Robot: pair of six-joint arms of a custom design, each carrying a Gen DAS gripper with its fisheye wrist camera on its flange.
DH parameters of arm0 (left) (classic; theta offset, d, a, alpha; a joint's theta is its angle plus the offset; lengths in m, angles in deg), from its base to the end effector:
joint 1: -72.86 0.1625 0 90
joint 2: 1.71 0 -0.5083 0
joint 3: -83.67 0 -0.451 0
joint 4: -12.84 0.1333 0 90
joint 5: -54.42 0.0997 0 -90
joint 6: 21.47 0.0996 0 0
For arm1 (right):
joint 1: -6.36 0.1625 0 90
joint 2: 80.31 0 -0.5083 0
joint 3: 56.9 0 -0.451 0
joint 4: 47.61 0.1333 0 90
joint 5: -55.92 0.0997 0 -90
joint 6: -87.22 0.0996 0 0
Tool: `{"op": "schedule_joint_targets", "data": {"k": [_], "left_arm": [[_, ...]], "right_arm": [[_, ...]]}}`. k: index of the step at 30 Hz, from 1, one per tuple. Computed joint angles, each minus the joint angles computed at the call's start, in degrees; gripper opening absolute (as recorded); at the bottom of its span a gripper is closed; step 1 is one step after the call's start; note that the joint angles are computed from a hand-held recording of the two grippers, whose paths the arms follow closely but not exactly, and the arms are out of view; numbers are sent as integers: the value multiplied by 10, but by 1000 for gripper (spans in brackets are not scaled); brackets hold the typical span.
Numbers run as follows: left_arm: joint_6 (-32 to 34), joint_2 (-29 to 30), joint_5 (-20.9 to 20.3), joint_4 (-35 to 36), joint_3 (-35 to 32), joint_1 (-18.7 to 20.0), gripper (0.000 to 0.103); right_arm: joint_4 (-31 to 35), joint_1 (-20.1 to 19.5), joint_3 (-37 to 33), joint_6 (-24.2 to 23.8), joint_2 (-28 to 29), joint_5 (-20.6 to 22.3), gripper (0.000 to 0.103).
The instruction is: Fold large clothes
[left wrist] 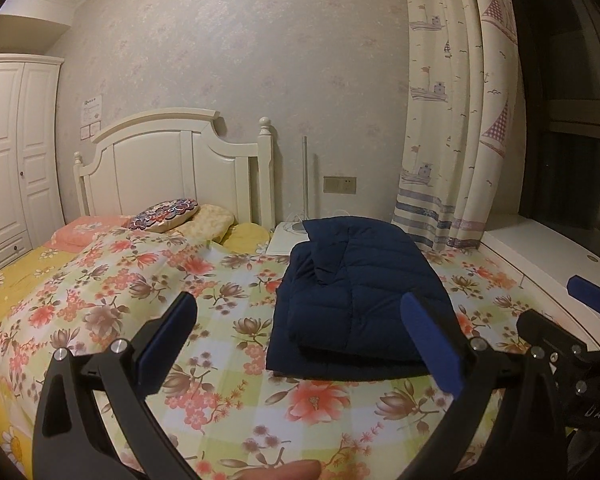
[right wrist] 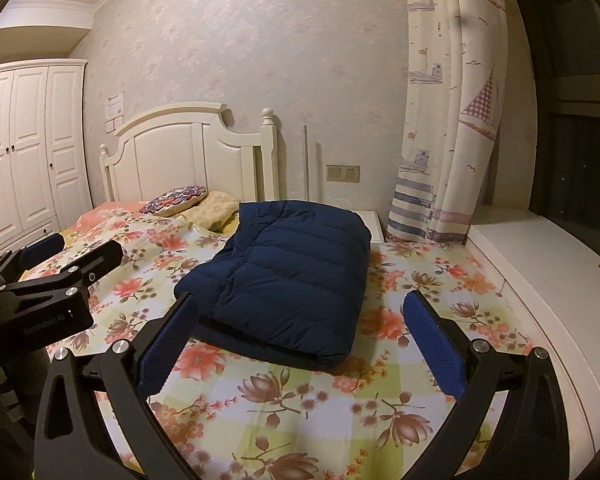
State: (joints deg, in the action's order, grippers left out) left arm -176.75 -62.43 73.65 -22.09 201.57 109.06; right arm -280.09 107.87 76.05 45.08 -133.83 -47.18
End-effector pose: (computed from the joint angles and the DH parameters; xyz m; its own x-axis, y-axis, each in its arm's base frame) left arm -0.2576 -0.4703 0.1222 -0.6895 -0.1339 -0.7118 0.6538 0.3078 -0.6912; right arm 0.2116 -0.4841 0.1728 -0.6769 -0.2953 0.6743 -0.7344 0.3317 -0.5921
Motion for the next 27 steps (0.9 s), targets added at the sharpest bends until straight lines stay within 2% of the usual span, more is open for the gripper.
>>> {"op": "schedule_joint_targets", "data": {"k": [27], "left_arm": [[41, -13, 2, -40, 15, -4, 101]], "right_arm": [[-12, 2, 3, 1, 4, 3, 98]]}}
